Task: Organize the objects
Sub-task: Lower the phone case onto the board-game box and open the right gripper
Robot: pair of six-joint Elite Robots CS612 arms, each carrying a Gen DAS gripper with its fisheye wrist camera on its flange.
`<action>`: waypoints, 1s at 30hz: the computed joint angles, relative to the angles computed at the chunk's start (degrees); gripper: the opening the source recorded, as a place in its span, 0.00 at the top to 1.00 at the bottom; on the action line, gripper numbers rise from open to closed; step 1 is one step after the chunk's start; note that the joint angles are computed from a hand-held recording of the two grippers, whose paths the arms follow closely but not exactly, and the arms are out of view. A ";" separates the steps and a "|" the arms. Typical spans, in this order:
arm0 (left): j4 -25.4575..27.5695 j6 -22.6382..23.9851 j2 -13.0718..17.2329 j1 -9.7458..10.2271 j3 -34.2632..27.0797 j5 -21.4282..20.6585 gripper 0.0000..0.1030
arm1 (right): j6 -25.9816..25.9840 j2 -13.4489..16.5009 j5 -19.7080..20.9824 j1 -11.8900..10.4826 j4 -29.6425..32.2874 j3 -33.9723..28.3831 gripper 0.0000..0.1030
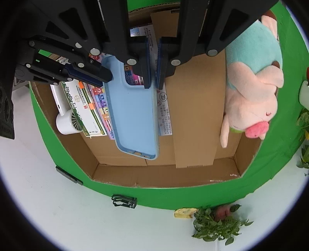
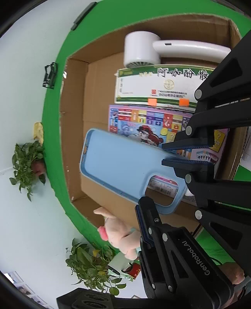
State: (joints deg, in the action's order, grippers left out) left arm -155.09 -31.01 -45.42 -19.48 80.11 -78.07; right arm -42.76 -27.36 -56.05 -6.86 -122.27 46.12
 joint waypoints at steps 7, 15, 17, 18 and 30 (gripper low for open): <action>0.63 -0.83 0.15 0.67 0.14 -4.16 0.92 | 0.50 1.73 -1.88 0.54 1.10 -1.53 0.93; -1.45 -0.99 -1.20 0.66 2.35 -5.38 0.88 | -0.38 0.83 -2.29 1.12 -1.34 0.72 0.93; -1.79 -1.01 -1.63 0.60 2.95 -5.04 0.88 | 0.29 0.81 -2.02 1.14 -1.49 0.88 0.93; -2.07 -0.91 -1.78 0.57 3.20 -4.91 0.88 | 0.44 0.52 -2.01 0.98 -1.84 1.42 0.93; -2.23 0.73 -0.72 0.32 1.95 -2.92 0.88 | 7.18 -1.34 -5.26 0.97 -8.57 5.64 0.93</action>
State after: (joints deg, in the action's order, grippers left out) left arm -157.32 -30.28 -46.13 -19.16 82.06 -81.00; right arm -35.59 -28.70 -61.31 -5.89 -130.84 51.76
